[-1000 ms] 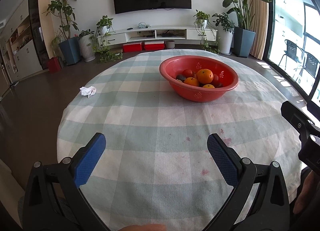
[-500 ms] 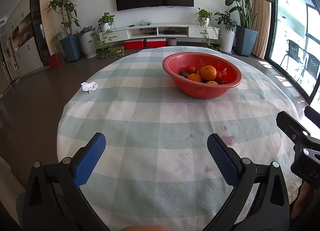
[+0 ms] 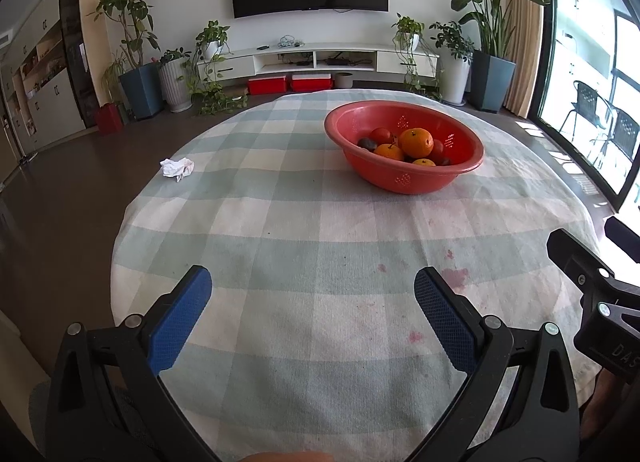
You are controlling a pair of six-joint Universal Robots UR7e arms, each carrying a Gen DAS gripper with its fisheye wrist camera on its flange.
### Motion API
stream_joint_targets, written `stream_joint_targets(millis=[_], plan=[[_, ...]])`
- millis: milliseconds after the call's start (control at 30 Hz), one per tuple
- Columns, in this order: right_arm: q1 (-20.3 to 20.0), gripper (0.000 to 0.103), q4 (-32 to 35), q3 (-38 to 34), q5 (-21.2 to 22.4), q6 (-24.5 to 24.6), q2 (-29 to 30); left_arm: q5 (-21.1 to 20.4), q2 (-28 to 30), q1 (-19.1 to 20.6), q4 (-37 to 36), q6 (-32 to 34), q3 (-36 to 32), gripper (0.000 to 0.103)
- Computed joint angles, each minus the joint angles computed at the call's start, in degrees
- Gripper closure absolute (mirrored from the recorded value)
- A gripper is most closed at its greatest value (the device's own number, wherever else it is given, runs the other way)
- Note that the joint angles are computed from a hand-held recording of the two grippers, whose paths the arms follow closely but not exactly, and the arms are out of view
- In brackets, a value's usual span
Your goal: Organize fruits
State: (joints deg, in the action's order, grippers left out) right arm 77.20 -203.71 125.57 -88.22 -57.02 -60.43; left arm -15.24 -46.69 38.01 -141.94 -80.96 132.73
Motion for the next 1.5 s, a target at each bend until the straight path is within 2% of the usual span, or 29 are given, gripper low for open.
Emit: stream_joint_targets(millis=[1500], plan=[[-0.16,0.000,-0.46,0.49,-0.46,-0.78,0.47,-1.02,1.07,-0.06,-3.10,1.69,-0.11,0.000]])
